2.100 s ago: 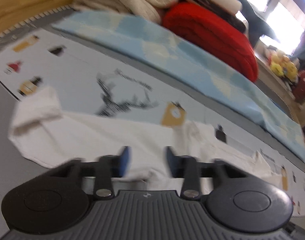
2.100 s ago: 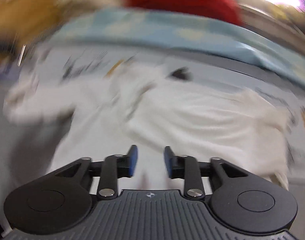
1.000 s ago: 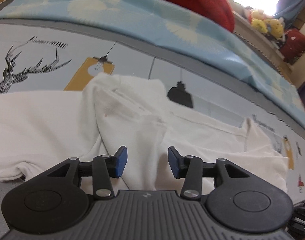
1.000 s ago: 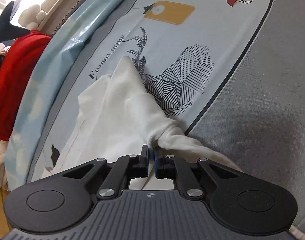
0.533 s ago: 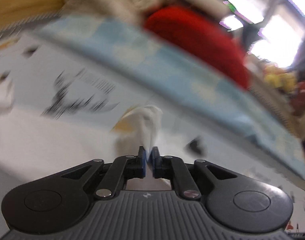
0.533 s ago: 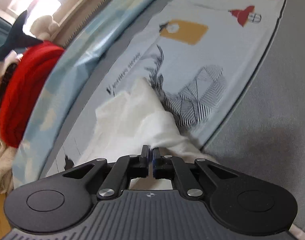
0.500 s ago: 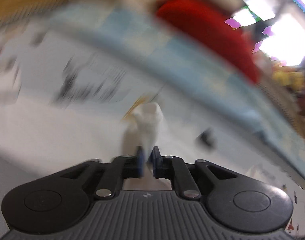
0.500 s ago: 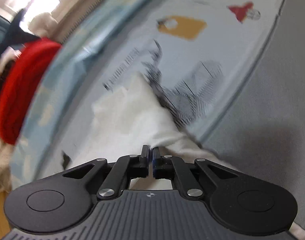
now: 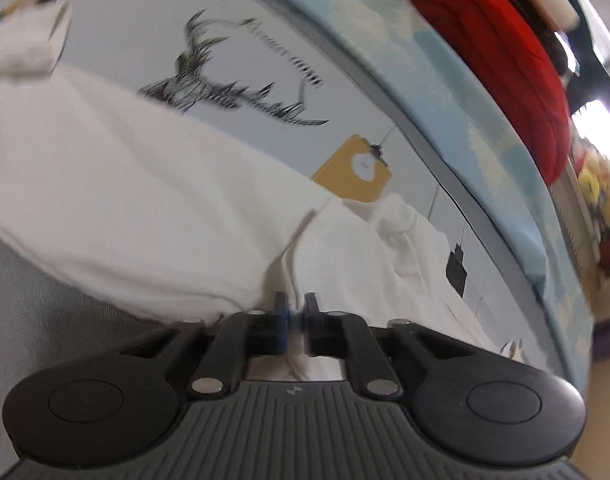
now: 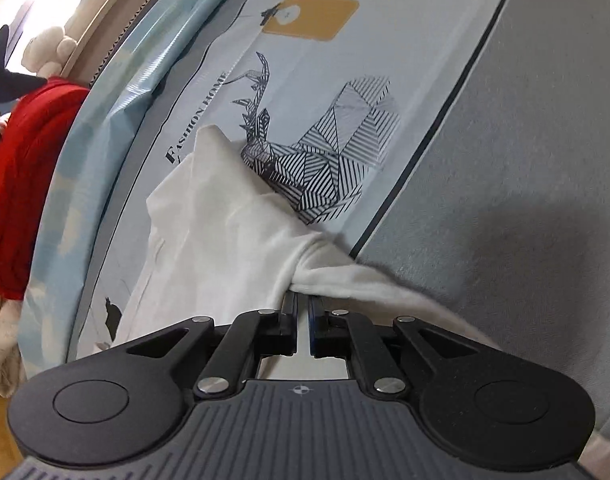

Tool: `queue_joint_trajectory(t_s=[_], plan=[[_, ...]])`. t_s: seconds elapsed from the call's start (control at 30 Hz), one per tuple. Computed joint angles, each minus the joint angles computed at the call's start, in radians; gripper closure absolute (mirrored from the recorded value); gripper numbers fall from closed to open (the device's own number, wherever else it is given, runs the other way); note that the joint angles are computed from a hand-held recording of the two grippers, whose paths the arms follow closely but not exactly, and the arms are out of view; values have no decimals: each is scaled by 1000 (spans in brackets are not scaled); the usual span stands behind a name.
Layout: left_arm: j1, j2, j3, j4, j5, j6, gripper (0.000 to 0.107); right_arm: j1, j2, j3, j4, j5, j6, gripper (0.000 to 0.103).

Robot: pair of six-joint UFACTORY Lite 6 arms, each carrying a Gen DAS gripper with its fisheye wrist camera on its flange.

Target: Fold small clothes

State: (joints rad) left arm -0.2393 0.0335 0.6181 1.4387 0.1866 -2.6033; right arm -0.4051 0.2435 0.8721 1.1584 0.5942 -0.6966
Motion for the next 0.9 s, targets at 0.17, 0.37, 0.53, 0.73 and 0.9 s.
queue_joint_trajectory(t_s=[0.17,0.37,0.53,0.73,0.9], plan=[[-153,-186,10,-282,229,253,100,63,-125,-26,-91,-8,124,97],[-152,-52,108,-640,404,598,96,139,-267,-100,-57,-73,81,97],[-185,-94,104,-409,296,507,92,116,-93,-23,80,-93,-100,97],[-30,64,75,-868,8,999,92,85,17,34,-168,-171,155,103],[18,-179,-15,-554,190,829,79,148,-102,19,-290,-169,310,97]])
